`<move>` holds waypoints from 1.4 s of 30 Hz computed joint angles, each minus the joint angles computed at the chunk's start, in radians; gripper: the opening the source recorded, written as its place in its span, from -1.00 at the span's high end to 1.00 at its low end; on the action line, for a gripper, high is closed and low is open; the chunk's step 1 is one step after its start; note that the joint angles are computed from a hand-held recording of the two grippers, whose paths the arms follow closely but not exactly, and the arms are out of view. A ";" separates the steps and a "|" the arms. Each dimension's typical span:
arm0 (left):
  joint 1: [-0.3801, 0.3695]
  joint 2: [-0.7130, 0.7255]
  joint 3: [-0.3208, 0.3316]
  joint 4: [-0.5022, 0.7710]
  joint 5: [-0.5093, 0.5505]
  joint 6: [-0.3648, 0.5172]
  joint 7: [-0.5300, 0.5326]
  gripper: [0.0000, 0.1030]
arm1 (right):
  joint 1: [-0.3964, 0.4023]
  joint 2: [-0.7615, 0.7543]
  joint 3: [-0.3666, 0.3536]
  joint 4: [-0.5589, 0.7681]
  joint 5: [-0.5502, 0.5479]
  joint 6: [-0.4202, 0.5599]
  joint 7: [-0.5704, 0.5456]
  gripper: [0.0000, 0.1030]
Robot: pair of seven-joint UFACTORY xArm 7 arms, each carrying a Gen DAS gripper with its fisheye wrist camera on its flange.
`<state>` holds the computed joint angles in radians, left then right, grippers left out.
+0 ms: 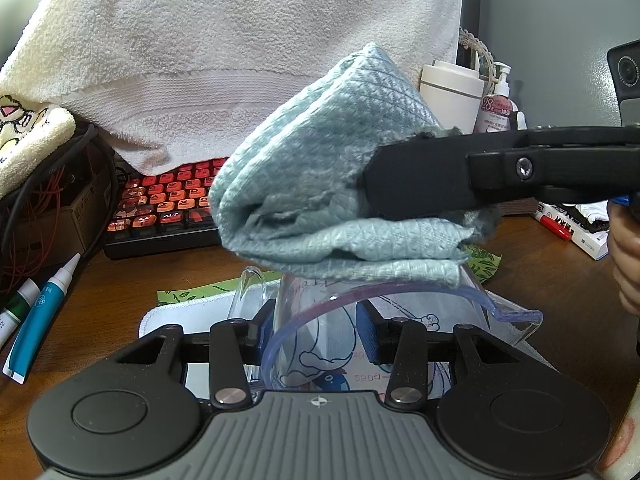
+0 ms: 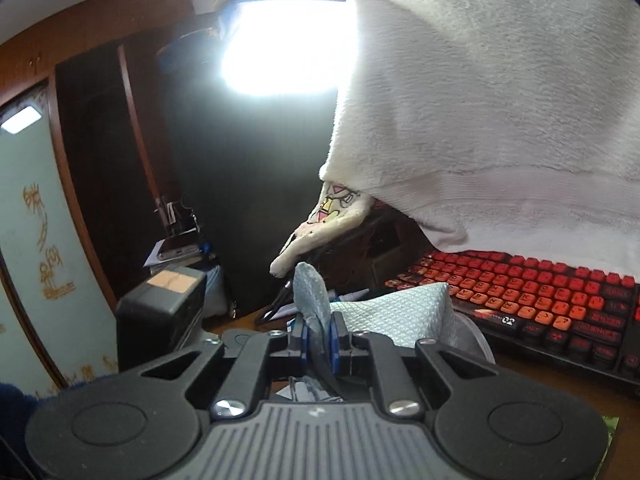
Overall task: Clean container
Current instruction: 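Hold the cup with the left gripper while the right gripper wipes the cloth back and forth, then hold the cup with the left gripper while the right gripper wipes the cloth along its side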
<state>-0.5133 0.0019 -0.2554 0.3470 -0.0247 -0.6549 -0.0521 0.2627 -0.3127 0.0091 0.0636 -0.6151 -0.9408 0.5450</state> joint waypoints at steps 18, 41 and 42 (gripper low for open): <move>0.002 0.005 0.001 0.002 0.002 -0.003 0.001 0.19 | 0.026 -0.047 -0.054 -0.028 0.062 0.046 0.006 0.80; -0.001 0.002 -0.001 0.000 -0.002 -0.002 0.000 0.19 | 0.047 -0.073 0.111 -0.019 0.249 0.090 -0.222 0.07; -0.001 0.001 -0.001 0.000 -0.002 -0.002 0.000 0.19 | 0.050 -0.070 0.128 -0.022 0.284 0.087 -0.249 0.16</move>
<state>-0.5138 0.0031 -0.2560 0.3469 -0.0265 -0.6568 -0.0523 0.3132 -0.3828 0.1369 0.0417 -0.3308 -0.8539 0.2958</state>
